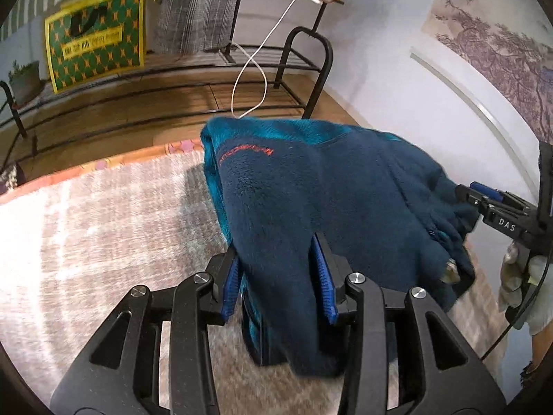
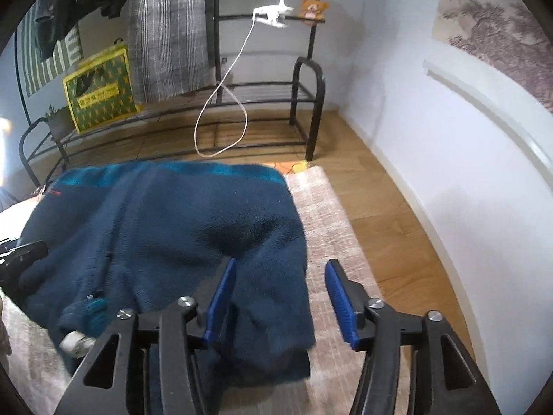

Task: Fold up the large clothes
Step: 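Open both tools and release the folded jacket on the bed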

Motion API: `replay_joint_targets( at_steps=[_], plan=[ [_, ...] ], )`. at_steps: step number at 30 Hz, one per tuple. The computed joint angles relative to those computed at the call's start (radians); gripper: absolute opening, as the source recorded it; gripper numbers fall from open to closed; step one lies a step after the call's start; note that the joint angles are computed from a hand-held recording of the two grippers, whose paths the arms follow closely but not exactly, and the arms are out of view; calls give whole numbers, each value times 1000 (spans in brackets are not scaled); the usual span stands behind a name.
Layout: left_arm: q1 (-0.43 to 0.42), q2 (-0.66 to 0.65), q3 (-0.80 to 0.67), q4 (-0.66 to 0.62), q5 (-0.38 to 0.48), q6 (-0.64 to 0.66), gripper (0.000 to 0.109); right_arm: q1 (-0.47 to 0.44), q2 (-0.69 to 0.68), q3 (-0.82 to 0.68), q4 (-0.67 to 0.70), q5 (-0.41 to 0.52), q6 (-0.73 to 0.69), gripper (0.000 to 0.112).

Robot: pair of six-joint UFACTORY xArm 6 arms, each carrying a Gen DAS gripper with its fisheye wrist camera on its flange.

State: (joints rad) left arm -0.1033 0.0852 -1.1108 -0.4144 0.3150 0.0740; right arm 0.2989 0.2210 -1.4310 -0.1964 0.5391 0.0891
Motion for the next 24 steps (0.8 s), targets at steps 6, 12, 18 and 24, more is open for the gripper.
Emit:
replay_joint_targets(
  at_steps=[6, 12, 18, 24],
  plan=[
    [3, -210, 131, 21, 19, 11, 38, 17, -179, 108, 10, 16, 32, 58],
    [2, -491, 268, 77, 89, -22, 38, 62, -411, 235, -11, 67, 89, 58],
    [0, -776, 341, 151, 224, -86, 38, 144, -637, 305, -42, 164, 149, 58],
    [0, -1034, 332, 213, 402, -144, 38, 249, -826, 299, -102, 295, 214, 58]
  ],
)
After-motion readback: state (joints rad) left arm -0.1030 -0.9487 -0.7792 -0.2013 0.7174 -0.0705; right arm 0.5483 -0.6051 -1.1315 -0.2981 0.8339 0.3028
